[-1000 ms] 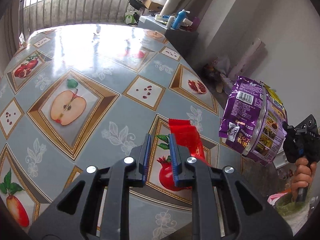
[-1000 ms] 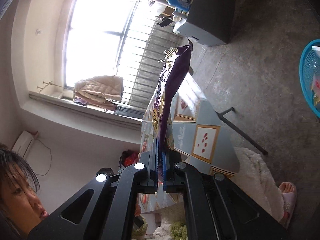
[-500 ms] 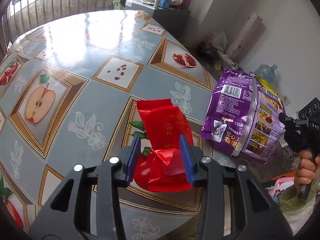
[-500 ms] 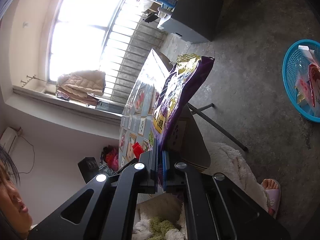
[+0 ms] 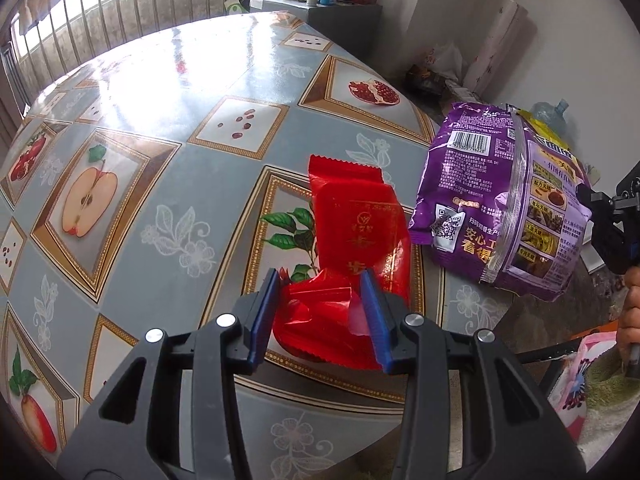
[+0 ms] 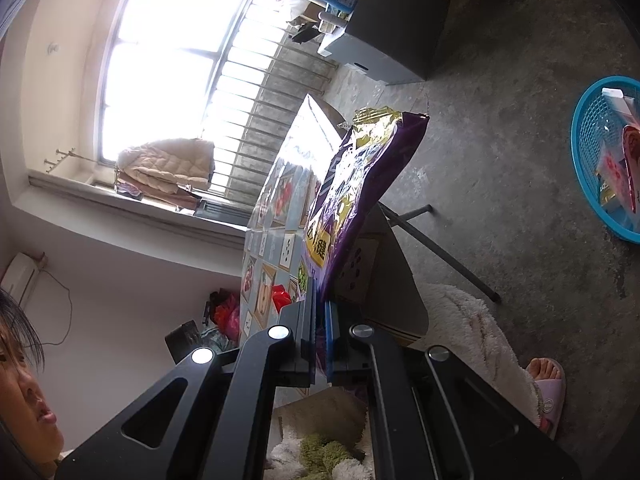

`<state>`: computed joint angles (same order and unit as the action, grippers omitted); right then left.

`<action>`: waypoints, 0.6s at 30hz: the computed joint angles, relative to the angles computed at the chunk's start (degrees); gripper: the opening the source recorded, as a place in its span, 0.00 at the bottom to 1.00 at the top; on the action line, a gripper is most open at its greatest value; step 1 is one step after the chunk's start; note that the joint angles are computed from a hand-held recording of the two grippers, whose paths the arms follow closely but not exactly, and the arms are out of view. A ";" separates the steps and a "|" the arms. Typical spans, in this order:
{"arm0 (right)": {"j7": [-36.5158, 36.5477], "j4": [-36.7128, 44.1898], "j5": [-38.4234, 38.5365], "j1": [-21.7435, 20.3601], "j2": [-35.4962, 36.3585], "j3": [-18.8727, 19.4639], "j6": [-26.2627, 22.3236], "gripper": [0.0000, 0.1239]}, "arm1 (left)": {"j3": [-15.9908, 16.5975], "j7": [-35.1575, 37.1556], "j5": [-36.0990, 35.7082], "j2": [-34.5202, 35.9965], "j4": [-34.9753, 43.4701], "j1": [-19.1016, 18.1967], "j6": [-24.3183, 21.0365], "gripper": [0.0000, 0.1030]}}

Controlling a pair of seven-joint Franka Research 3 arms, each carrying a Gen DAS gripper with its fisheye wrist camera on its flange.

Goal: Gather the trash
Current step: 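Grasp the red wrapper with the left tool while the right tool holds the purple bag, then carry the red wrapper and purple bag over the blue wastebasket with both tools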

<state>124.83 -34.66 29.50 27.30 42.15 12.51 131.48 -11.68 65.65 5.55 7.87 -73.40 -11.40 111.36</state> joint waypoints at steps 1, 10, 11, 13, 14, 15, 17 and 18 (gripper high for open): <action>-0.03 0.08 0.00 0.00 0.05 0.02 -0.05 0.03 | 0.01 -0.07 0.40 -0.12 -0.18 -0.07 0.12 0.33; 0.36 1.89 -0.42 0.11 1.07 0.10 -0.82 0.03 | 0.10 -0.34 3.36 -1.70 -1.97 -0.35 1.67 0.17; 0.36 2.10 -0.48 0.14 1.19 0.11 -0.87 0.03 | 0.11 -0.46 3.63 -1.88 -2.06 -0.36 1.77 0.13; 1.10 4.53 -1.24 0.42 2.59 0.16 -1.81 0.03 | 0.13 -0.61 4.03 -2.01 -2.03 -0.36 1.92 0.12; 1.11 4.53 -1.30 0.37 2.60 0.29 -1.78 0.03 | 0.15 -0.65 4.03 -2.22 -2.22 -0.30 2.15 0.12; 1.12 4.52 -1.37 0.34 2.59 0.37 -1.77 0.03 | 0.15 -0.68 4.07 -2.33 -2.28 -0.28 2.32 0.11; 2.04 7.52 -2.63 0.56 4.36 0.99 -2.74 0.03 | 0.13 -0.76 4.50 -2.46 -2.34 -0.31 2.74 0.11; 1.96 7.17 -2.98 0.37 4.28 1.58 -2.53 0.03 | 0.13 -0.76 4.76 -2.60 -2.39 -0.33 2.85 0.10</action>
<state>126.78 -27.48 26.52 27.67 46.42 14.09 128.96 -11.56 64.88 10.31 5.27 -75.79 -11.73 114.22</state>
